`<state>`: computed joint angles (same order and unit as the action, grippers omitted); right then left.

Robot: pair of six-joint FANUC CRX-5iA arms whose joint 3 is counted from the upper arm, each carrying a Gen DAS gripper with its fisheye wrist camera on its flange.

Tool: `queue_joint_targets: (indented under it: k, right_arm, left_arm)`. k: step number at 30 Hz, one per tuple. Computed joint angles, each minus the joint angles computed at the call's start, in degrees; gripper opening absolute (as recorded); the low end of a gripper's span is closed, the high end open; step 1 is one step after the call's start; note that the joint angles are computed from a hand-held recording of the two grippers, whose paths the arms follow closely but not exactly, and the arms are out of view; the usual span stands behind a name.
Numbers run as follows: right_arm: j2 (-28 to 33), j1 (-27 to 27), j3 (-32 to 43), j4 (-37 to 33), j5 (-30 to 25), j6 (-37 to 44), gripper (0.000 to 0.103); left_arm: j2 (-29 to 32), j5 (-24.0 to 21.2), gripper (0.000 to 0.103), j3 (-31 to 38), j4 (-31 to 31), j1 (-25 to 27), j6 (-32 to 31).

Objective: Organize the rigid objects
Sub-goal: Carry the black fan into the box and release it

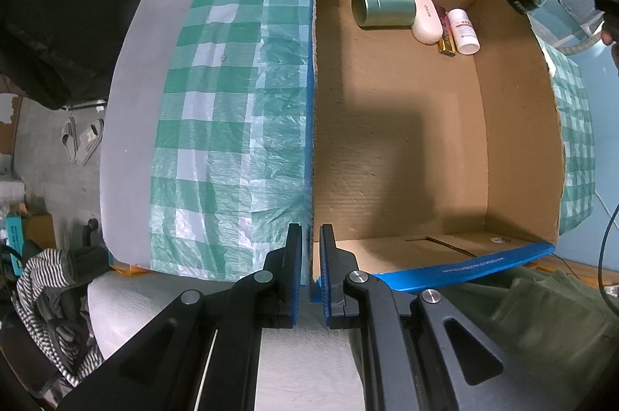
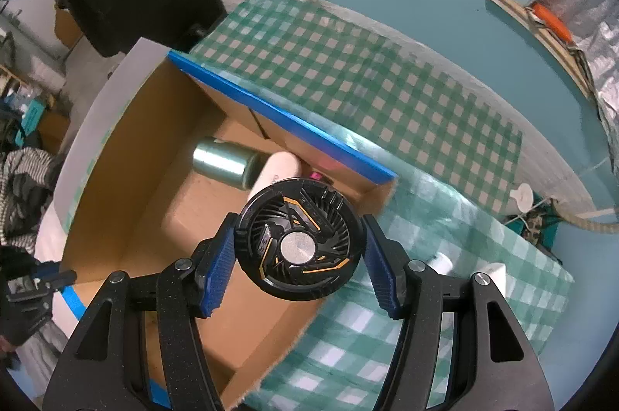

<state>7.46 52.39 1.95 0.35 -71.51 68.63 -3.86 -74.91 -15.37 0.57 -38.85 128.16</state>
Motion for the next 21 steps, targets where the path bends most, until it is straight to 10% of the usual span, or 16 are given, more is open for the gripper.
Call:
queue_joint_targets:
  k: [21]
  right_arm:
    - [3.1,-0.4,0.4,-0.7,0.5,0.0,0.062]
  left_arm:
    - [0.5,-0.7,0.008,0.9,-0.6,-0.3,0.2]
